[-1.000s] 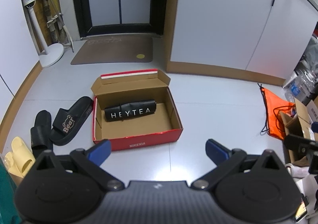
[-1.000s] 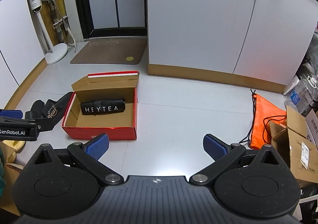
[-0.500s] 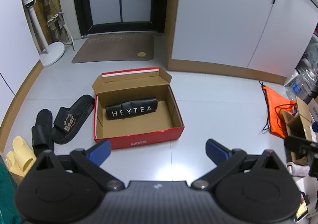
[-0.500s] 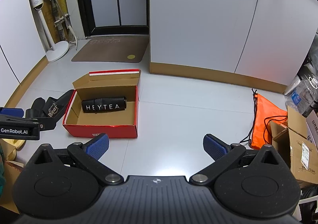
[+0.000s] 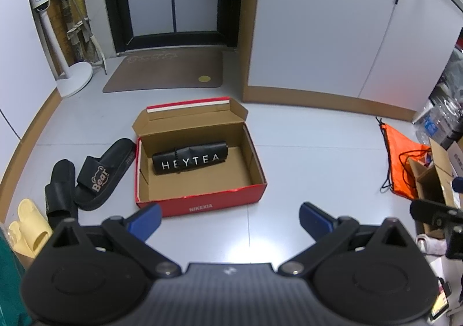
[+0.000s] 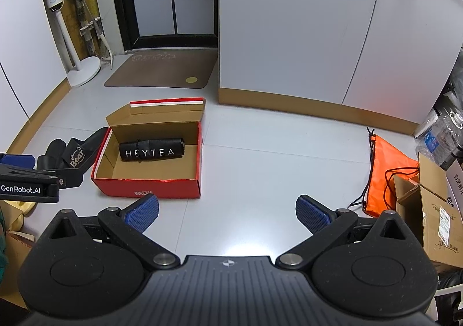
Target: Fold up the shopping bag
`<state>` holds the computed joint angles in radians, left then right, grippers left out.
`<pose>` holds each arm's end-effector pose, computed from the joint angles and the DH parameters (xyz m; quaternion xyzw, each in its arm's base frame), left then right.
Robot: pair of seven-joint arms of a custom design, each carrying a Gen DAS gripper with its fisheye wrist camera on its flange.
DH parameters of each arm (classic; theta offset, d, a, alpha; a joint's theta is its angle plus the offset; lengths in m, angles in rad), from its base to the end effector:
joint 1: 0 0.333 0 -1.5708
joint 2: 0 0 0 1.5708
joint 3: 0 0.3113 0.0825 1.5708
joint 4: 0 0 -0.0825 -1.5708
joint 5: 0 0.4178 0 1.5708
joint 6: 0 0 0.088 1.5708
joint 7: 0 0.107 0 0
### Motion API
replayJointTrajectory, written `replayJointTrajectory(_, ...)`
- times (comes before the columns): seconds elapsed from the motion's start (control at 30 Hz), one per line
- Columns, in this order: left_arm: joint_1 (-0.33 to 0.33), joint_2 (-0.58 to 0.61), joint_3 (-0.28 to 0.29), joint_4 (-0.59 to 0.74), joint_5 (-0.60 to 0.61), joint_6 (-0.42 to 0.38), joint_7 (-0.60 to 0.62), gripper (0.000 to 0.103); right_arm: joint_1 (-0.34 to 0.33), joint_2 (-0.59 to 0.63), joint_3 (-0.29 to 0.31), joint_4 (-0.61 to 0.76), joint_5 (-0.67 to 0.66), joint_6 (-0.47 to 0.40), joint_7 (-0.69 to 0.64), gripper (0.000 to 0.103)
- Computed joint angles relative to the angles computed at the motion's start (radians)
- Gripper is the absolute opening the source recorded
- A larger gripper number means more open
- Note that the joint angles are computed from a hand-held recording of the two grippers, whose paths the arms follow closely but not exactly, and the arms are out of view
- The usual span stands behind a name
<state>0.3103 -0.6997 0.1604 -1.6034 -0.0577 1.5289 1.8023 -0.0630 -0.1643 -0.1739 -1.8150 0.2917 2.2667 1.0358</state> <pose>0.2294 0.1647 0.9083 -0.7393 0.5958 -0.2016 0.2405 0.5715 -0.1387 0.6657 -0.7224 0.6062 -0.2167 0.2523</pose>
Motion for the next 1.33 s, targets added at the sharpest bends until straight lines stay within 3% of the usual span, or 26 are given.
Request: replayJointTrajectory(1.33,-0.013,0.000,-0.006,0.015,-0.003,-0.016,-0.002,0.103,0.000,-0.006,0.001,-0.006,0.001,-0.017,0.006,0.103)
